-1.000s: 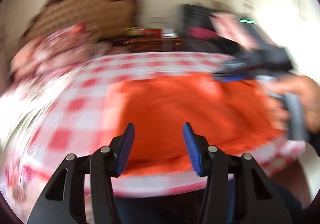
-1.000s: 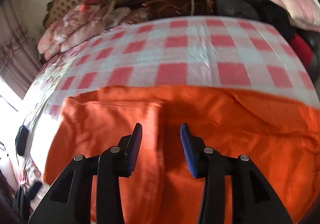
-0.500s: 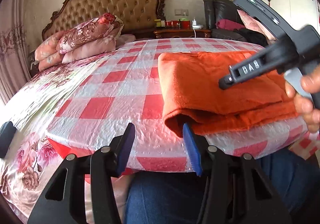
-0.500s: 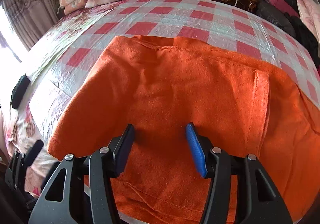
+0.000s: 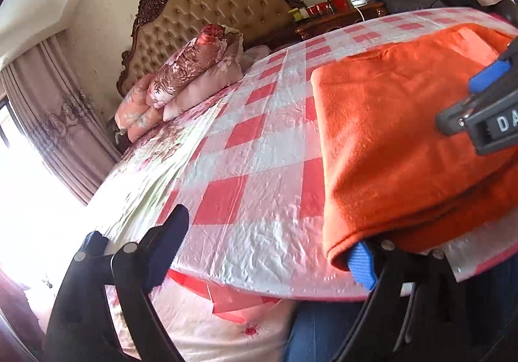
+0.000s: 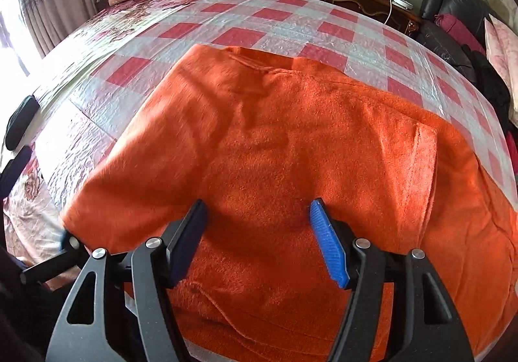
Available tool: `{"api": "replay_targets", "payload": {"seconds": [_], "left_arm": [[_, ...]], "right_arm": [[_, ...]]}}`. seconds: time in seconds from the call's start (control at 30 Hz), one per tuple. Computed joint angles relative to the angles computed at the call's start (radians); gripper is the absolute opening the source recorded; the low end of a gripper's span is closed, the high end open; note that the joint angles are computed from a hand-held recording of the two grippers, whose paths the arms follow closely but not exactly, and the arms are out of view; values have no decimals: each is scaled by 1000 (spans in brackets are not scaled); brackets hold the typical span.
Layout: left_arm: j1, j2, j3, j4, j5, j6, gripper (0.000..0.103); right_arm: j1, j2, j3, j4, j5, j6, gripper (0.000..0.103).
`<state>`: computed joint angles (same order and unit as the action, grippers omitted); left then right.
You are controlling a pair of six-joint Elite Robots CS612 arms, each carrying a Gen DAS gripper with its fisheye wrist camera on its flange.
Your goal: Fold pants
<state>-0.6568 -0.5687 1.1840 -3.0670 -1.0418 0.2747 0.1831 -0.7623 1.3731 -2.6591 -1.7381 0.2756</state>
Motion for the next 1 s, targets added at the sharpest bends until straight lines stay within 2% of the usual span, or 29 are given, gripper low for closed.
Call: {"api": "replay_targets", "payload": {"seconds": [0.07,0.1,0.13,0.17,0.23,0.3,0.33,0.37,0.4,0.47,0.5,0.57,0.63,0.67,0.7,0.73,0.77,0.8,0.9,1.0], "left_arm": [[-15,4,14,-70,42,113,89],[-16,4,19,-97,36,126,90],[-10,-4,31,-104,14,98,91],[-2,-14,42,-99,-16,68,92],[22,-43,89,-120,-130,38,92],[41,-64,145,-188,-209,76,92],[49,-79,178,-222,-243,79,85],[59,-95,205,-232,-285,56,68],[69,-109,218,-218,-319,21,59],[83,-128,222,-196,-369,-57,27],[89,-131,210,-178,-409,-97,22],[104,-123,150,-103,-553,-187,20],[113,-90,73,-38,-682,-265,20],[110,-71,28,37,-711,-289,20],[107,-54,-3,105,-697,-285,20],[99,-47,-11,144,-643,-286,20],[98,-41,-9,151,-631,-297,21],[100,-41,4,116,-641,-298,21],[89,-43,18,98,-608,-243,22],[79,-40,27,65,-571,-262,23]], "right_arm": [[-1,0,-2,5,1,4,64],[-1,0,-4,9,2,4,64],[-2,0,-7,17,4,6,64],[-2,0,-10,26,6,6,64],[-2,1,-13,34,7,7,64],[-4,0,-14,39,16,2,64],[-6,0,-15,40,22,-1,65],[-7,0,-17,44,27,-4,66],[-7,1,-20,50,29,-7,66],[-8,2,-22,56,32,-6,67],[-8,2,-21,54,31,-2,67],[-6,2,-22,53,26,3,68],[-5,3,-25,62,22,6,68],[-4,3,-29,71,20,2,68],[-3,4,-37,89,10,-5,68],[0,6,-46,105,-5,-10,69],[3,7,-54,109,-27,-15,69],[4,8,-58,89,-34,-21,69],[-5,27,-91,-14,25,-37,76],[-8,90,-203,-12,60,-86,78]]}}
